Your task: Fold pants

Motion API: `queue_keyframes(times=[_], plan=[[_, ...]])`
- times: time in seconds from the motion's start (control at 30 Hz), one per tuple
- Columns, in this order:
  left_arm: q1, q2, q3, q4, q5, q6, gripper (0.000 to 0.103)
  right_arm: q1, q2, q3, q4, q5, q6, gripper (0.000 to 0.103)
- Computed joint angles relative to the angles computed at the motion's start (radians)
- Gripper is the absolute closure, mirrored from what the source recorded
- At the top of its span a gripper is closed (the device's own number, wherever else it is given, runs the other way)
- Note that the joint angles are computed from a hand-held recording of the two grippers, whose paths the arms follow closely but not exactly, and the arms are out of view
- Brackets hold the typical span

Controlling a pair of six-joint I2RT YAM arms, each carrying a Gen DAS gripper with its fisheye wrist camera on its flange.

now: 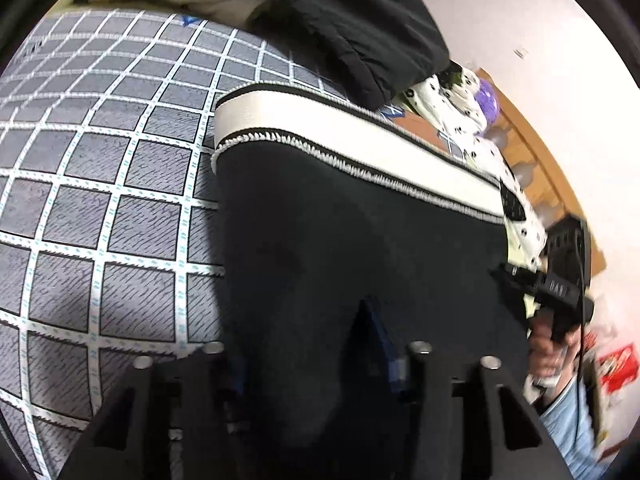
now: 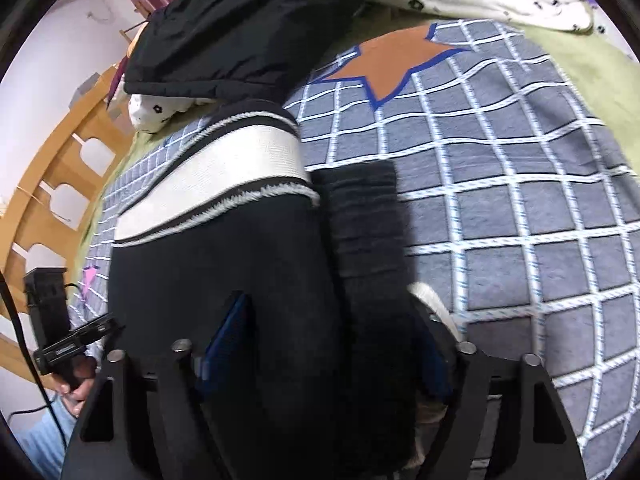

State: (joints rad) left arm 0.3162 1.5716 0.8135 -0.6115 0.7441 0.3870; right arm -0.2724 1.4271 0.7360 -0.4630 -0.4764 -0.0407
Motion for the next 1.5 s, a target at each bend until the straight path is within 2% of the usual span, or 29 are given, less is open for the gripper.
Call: queue_keyframes(times=[0.07, 0.17, 0.2, 0.23, 0.27, 0.37, 0.4, 0.5, 0.6, 0.67, 0.73, 0.77, 0.8, 0.83, 0.87, 0.93, 0.97, 1.03, 1.07, 1.13, 1.2, 1.27, 1.33, 1.37, 1.4, 1.5], plan=[[0.010, -0.008, 0.025, -0.031, 0.015, -0.008, 0.080, 0.001, -0.013, 0.017, -0.040, 0.003, 0.013, 0.038], [0.036, -0.046, 0.072, -0.113, 0.068, 0.034, 0.084, -0.030, -0.111, 0.005, -0.071, -0.030, 0.050, 0.069], [0.038, -0.054, 0.097, -0.150, 0.071, 0.052, 0.085, -0.049, -0.185, -0.011, -0.081, -0.084, 0.099, 0.078], [0.050, -0.064, 0.127, -0.192, 0.083, 0.071, 0.086, -0.052, -0.221, -0.020, -0.082, -0.111, 0.133, 0.080], [0.071, -0.063, 0.156, -0.238, 0.095, 0.106, 0.087, -0.014, -0.290, -0.036, -0.079, -0.089, 0.200, 0.080], [0.209, -0.007, 0.302, -0.449, 0.121, 0.290, 0.090, 0.248, -0.451, -0.047, -0.092, 0.135, 0.388, 0.081], [0.255, 0.015, 0.346, -0.503, 0.118, 0.344, 0.090, 0.314, -0.469, -0.043, -0.090, 0.169, 0.435, 0.081], [0.403, 0.113, 0.519, -0.637, 0.082, 0.503, 0.090, 0.504, -0.460, -0.022, -0.033, 0.220, 0.587, 0.082], [0.532, 0.243, 0.702, -0.734, 0.042, 0.626, 0.090, 0.657, -0.354, -0.012, 0.117, 0.221, 0.694, 0.082], [0.589, 0.312, 0.767, -0.732, 0.003, 0.679, 0.089, 0.727, -0.246, 0.003, 0.222, 0.218, 0.717, 0.082], [0.603, 0.354, 0.754, -0.658, -0.051, 0.681, 0.085, 0.778, -0.105, 0.035, 0.292, 0.223, 0.712, 0.081], [0.605, 0.383, 0.728, -0.603, -0.080, 0.674, 0.077, 0.792, -0.057, 0.044, 0.304, 0.241, 0.705, 0.080], [0.603, 0.388, 0.691, -0.540, -0.098, 0.652, 0.071, 0.817, 0.020, 0.068, 0.298, 0.320, 0.695, 0.073], [0.602, 0.390, 0.644, -0.455, -0.126, 0.615, 0.067, 0.846, 0.088, 0.100, 0.258, 0.428, 0.691, 0.061], [0.597, 0.390, 0.611, -0.402, -0.142, 0.593, 0.062, 0.861, 0.160, 0.139, 0.210, 0.490, 0.675, 0.057], [0.598, 0.371, 0.596, -0.372, -0.146, 0.599, 0.056, 0.863, 0.169, 0.136, 0.216, 0.499, 0.668, 0.055], [0.595, 0.351, 0.591, -0.355, -0.157, 0.597, 0.053, 0.870, 0.172, 0.169, 0.167, 0.513, 0.667, 0.054], [0.593, 0.303, 0.588, -0.333, -0.165, 0.594, 0.052, 0.905, 0.124, 0.213, 0.066, 0.607, 0.660, 0.057], [0.590, 0.289, 0.593, -0.334, -0.167, 0.589, 0.047, 0.938, 0.109, 0.238, 0.038, 0.673, 0.658, 0.057], [0.576, 0.273, 0.624, -0.343, -0.178, 0.556, 0.045, 0.978, 0.082, 0.271, 0.041, 0.745, 0.583, 0.056], [0.556, 0.262, 0.642, -0.349, -0.210, 0.489, 0.045, 0.970, 0.128, 0.328, 0.048, 0.735, 0.522, 0.056], [0.537, 0.279, 0.705, -0.411, -0.220, 0.429, 0.045, 0.943, 0.231, 0.410, 0.033, 0.681, 0.490, 0.056], [0.525, 0.297, 0.759, -0.456, -0.208, 0.388, 0.045, 0.923, 0.338, 0.476, -0.010, 0.658, 0.505, 0.064], [0.522, 0.296, 0.768, -0.452, -0.202, 0.360, 0.045, 0.916, 0.350, 0.458, 0.028, 0.651, 0.516, 0.068], [0.523, 0.290, 0.766, -0.442, -0.201, 0.342, 0.045, 0.912, 0.324, 0.417, 0.070, 0.639, 0.515, 0.081], [0.541, 0.292, 0.773, -0.442, -0.167, 0.323, 0.045, 0.824, 0.139, 0.296, 0.185, 0.421, 0.536, 0.087]])
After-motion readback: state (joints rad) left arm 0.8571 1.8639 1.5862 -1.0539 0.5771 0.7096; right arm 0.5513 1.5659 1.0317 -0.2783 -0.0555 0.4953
